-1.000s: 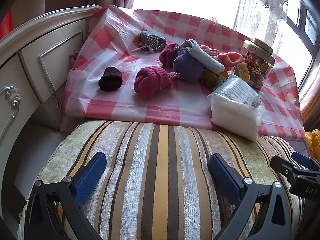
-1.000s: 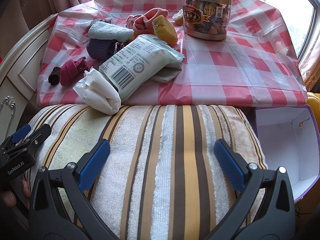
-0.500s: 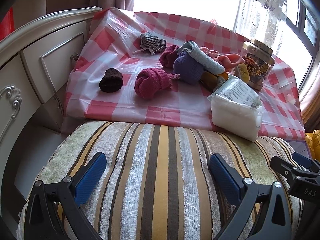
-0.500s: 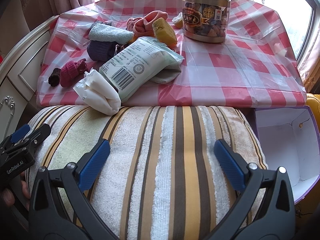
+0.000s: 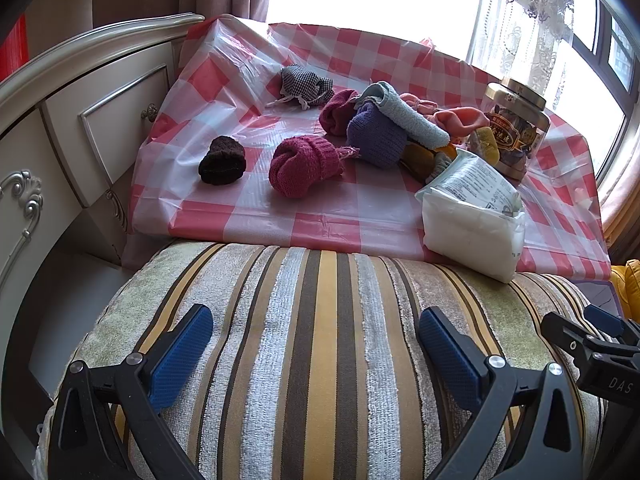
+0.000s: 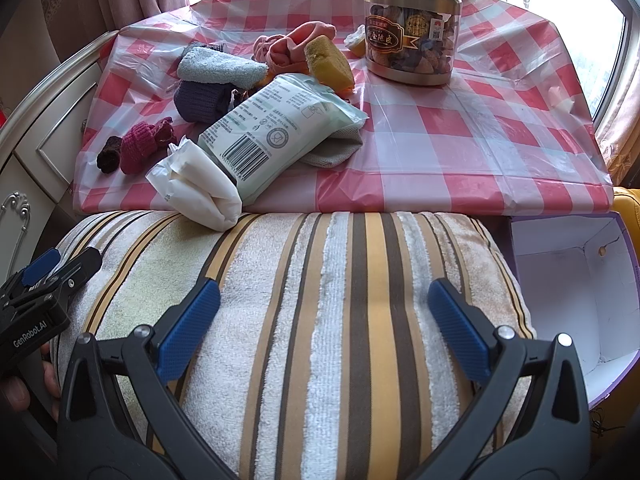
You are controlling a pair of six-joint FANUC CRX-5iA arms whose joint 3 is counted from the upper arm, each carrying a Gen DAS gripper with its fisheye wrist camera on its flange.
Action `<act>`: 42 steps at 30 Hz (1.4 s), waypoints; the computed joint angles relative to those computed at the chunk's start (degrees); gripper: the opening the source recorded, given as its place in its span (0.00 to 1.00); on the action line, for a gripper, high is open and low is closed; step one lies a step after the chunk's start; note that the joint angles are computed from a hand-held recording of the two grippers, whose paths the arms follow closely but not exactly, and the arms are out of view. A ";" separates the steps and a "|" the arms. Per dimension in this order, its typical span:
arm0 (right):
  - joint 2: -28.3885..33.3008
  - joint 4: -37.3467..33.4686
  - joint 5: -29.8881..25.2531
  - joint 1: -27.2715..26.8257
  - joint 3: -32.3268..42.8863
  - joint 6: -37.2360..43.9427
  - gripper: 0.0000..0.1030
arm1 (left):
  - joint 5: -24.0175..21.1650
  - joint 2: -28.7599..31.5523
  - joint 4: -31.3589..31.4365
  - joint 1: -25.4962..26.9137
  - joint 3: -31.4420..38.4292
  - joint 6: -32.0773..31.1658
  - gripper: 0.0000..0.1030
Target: Organize soft objects
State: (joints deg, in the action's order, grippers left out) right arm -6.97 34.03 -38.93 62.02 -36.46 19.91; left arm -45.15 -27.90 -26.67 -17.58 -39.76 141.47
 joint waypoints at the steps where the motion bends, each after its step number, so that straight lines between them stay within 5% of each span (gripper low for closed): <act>1: -0.01 -0.04 -0.02 -0.02 0.03 0.06 1.00 | 0.18 -0.21 0.28 0.38 -0.20 -0.48 1.00; 29: -0.25 0.53 0.24 0.08 -0.42 -0.48 1.00 | -1.11 1.30 -1.74 -2.29 1.15 2.93 1.00; 37: -0.37 0.76 0.14 0.17 -0.56 -0.64 1.00 | 0.18 1.03 1.96 0.27 0.46 -1.07 1.00; 42: 1.07 -6.21 -3.16 -0.47 3.79 7.00 1.00 | 0.66 1.15 4.81 2.06 0.02 -4.39 1.00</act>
State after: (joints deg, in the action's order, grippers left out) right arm -5.90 27.82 -42.08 61.56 -32.68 26.91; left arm -44.49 -26.75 -21.87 -15.52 -39.74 137.08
